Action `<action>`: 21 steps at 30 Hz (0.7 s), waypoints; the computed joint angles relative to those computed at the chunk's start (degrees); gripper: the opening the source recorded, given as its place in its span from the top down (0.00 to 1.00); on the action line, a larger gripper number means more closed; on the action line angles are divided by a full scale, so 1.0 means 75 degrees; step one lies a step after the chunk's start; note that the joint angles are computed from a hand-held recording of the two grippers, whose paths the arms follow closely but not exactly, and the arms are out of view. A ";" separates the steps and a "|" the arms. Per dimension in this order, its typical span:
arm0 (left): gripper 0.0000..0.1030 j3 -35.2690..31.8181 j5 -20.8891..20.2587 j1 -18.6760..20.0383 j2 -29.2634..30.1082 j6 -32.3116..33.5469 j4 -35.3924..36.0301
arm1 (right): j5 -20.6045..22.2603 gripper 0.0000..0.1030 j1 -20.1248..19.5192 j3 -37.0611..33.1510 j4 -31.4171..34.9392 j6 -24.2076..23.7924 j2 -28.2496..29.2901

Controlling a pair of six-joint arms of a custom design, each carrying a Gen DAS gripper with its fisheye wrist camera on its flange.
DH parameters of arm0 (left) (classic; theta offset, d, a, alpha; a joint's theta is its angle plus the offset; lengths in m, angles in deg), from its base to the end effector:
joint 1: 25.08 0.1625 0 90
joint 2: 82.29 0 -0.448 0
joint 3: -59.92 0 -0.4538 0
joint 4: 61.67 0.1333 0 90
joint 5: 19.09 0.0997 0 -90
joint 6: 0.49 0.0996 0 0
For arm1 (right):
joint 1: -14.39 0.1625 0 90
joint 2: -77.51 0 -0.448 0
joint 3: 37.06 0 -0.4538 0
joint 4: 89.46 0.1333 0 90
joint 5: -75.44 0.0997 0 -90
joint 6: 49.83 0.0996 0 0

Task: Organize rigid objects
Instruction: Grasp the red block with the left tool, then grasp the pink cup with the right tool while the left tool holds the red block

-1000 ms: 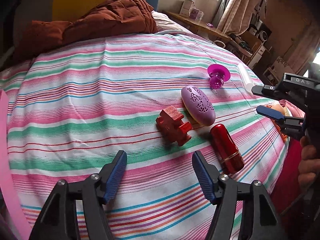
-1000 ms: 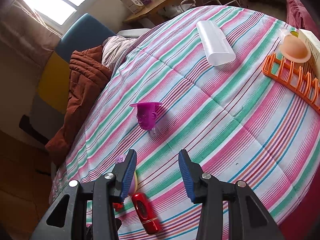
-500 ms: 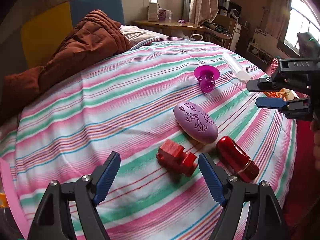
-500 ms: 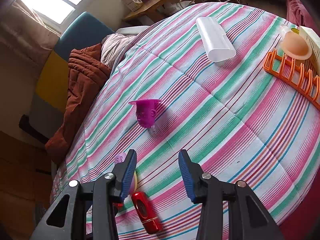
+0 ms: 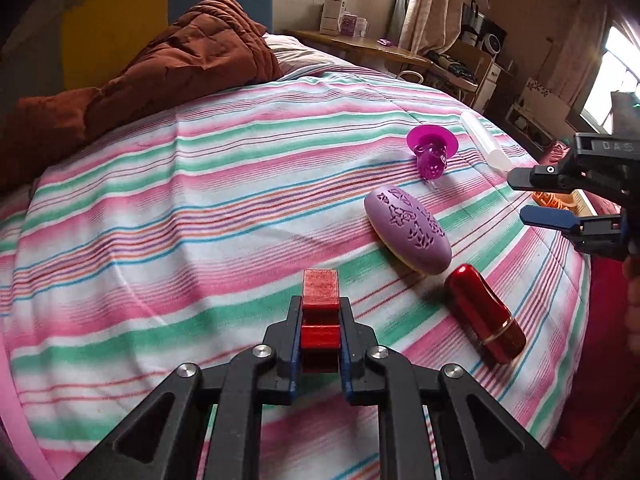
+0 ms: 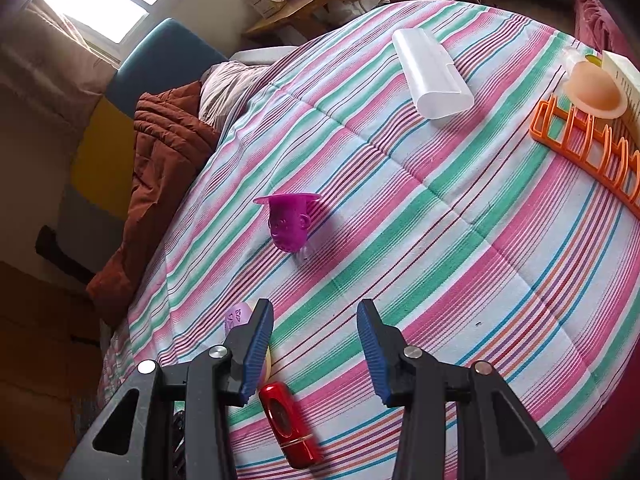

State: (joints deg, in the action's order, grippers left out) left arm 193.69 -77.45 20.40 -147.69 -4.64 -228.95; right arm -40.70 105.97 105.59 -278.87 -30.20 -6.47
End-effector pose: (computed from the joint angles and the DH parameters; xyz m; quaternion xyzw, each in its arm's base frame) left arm -0.1940 -0.4619 0.0797 0.3111 0.9076 -0.1801 0.2168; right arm 0.1009 -0.4142 0.2177 -0.2210 -0.8895 0.3723 0.1460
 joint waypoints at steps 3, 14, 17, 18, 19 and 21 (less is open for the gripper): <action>0.85 0.0599 0.0220 -0.0245 -0.0465 -0.0320 -0.0103 | 0.0057 0.58 -0.0044 -0.0001 0.0145 0.0065 -0.0033; 0.85 0.1789 0.1000 -0.0918 -0.1083 -0.0707 -0.0780 | 0.0019 0.58 -0.0075 -0.0036 0.0633 0.0316 -0.0044; 0.85 0.1836 0.1091 -0.0943 -0.0961 -0.0574 -0.1088 | -0.0035 0.58 -0.0017 -0.0067 0.0732 0.0292 -0.0003; 0.85 0.1864 0.1124 -0.0959 -0.0925 -0.0504 -0.1195 | -0.0106 0.58 0.0033 -0.0095 0.0771 0.0277 0.0032; 0.85 0.1902 0.1149 -0.0974 -0.0909 -0.0453 -0.1294 | -0.0188 0.58 0.0095 -0.0133 0.0785 0.0245 0.0088; 0.85 0.1929 0.1167 -0.0983 -0.0885 -0.0410 -0.1385 | -0.0222 0.58 0.0170 -0.0219 0.0723 0.0150 0.0186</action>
